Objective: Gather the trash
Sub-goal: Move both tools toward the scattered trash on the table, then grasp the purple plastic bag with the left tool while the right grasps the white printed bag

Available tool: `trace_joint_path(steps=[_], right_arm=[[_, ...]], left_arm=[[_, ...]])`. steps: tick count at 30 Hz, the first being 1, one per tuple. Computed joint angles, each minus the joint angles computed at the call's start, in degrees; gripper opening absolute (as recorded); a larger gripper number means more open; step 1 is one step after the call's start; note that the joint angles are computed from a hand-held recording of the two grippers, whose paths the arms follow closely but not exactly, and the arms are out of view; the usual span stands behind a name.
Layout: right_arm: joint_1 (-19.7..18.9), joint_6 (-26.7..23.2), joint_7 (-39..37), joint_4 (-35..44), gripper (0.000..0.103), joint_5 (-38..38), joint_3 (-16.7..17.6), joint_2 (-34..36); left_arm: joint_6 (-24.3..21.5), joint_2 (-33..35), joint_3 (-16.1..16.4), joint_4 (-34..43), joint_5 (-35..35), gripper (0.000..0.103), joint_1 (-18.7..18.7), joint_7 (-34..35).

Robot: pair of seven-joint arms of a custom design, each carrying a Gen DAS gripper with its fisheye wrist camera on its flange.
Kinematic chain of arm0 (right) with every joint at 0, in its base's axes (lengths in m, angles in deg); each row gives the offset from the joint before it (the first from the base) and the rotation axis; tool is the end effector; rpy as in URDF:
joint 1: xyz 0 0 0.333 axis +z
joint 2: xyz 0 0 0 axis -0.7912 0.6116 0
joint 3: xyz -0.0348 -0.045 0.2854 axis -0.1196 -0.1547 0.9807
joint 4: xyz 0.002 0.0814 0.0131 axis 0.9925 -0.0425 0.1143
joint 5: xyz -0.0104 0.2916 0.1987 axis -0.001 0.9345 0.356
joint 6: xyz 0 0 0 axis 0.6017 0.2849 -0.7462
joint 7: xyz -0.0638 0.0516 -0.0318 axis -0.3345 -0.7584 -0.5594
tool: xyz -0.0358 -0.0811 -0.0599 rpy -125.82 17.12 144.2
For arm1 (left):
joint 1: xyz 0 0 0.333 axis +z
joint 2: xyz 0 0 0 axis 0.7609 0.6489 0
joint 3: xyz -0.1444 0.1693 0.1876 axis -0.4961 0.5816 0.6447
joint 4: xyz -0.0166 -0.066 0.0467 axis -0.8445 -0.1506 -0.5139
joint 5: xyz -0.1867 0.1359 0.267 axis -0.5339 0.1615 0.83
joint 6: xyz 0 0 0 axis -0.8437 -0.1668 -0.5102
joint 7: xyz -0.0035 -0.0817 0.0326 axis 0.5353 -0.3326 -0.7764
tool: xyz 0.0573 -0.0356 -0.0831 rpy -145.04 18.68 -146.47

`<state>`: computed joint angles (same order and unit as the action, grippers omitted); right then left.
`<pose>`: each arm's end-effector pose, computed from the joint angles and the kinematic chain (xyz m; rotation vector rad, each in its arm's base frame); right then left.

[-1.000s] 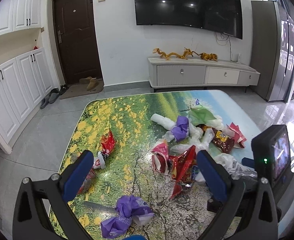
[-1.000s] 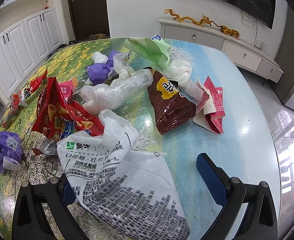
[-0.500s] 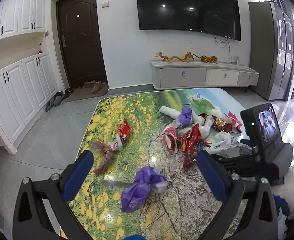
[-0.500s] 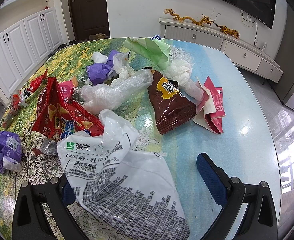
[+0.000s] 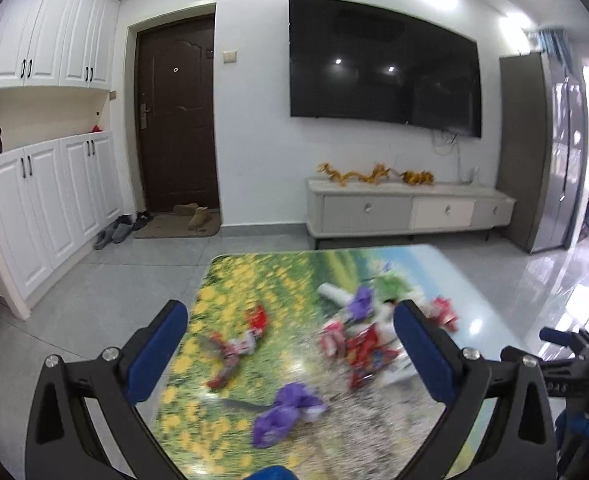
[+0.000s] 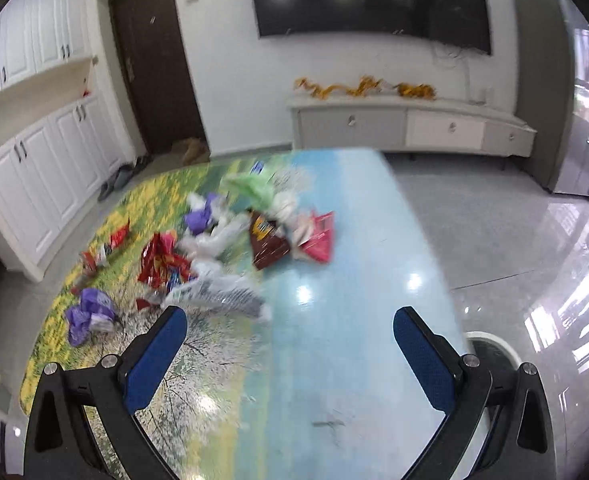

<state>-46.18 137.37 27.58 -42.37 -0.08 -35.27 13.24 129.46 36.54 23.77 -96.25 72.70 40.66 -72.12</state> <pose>0.5499 0.0192 0.4583 -1.9303 1.2954 -0.5328 0.4373 -0.2370 0.5449 -1.6801 1.2002 -0.8152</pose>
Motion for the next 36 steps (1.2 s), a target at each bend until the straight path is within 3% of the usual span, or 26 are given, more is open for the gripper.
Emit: trace_joint_path(steps=[5, 9, 14, 19, 23, 28, 31, 36], right_arm=[[0.22, 3.64, -6.28, -4.92, 0.103, 8.86, -2.81, -8.84], [1.96, 3.06, -13.89, -6.85, 0.103, 17.1, -6.88, -14.44], [2.24, 2.59, -13.29, -7.41, 0.103, 15.65, -8.31, -17.27], [3.66, 2.77, -13.14, -7.03, 0.103, 15.18, -8.81, -17.25], [3.56, 0.21, -8.17, -5.56, 0.103, 8.67, -7.72, -13.61], [2.81, -6.66, -1.18, -1.77, 0.103, -0.46, -5.67, -6.45], [2.0, -10.62, 1.96, 1.2, 0.103, -4.48, -3.69, -1.53], [0.75, -13.8, 5.61, 6.24, 0.1, -10.67, -0.01, 6.14]], left_arm=[[3.0, 3.09, -0.93, 4.75, 3.01, 0.103, -1.85, -1.39], [7.56, 6.82, -0.27, 9.17, -1.2, 0.103, -4.35, 6.72], [9.56, 8.47, 0.37, 9.92, -2.23, 0.103, -6.24, 9.28], [12.57, 6.82, 2.32, 6.66, -5.94, 0.103, -5.1, 10.46], [15.11, 4.93, 3.74, 1.54, -8.58, 0.103, -2.25, 12.24], [19.13, 5.01, 5.39, -4.27, -14.75, 0.102, 1.32, 18.12], [21.51, 7.05, 6.88, -6.36, -22.59, 0.095, 2.61, 24.19], [23.61, 10.3, 7.46, -6.6, -25.87, 0.088, 4.09, 26.55]])
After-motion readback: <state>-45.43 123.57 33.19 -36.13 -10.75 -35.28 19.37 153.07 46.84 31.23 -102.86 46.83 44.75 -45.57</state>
